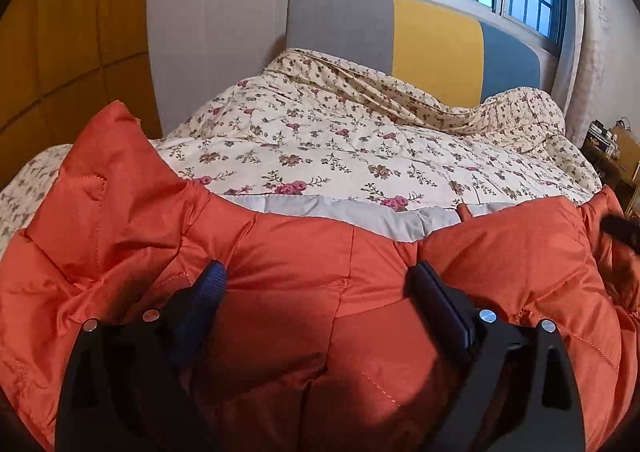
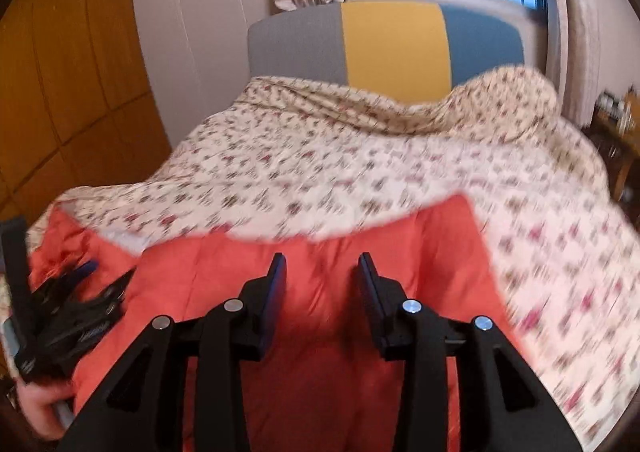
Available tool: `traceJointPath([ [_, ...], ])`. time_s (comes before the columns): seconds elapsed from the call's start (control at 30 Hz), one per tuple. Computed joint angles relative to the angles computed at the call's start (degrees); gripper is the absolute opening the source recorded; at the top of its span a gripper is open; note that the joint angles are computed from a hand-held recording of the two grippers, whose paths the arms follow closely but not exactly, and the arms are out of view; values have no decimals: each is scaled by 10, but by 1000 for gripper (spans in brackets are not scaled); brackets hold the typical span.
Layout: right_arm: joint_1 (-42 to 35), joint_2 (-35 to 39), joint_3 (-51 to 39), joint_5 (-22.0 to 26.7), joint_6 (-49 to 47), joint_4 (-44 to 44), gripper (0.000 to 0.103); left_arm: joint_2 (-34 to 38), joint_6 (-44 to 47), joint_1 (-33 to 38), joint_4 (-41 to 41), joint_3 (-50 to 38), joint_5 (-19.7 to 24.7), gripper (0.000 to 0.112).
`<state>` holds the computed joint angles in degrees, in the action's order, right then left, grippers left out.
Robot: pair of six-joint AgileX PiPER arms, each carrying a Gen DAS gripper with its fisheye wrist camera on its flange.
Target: Fold large clothes
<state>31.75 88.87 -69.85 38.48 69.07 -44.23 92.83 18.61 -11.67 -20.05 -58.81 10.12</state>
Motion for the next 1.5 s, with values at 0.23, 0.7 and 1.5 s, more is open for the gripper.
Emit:
traceJointPath([
  [0.23,-74,63,1,-53,-77,80,41,9,217,27,-227,-6,30,95],
  [0.7,-64,63,16,-36,-16,36,55,14,350,65,-374,-16,104,100],
  [1.5,397,-99,90,154,314,-64,14,-241,540,572,-486,261,424,100],
])
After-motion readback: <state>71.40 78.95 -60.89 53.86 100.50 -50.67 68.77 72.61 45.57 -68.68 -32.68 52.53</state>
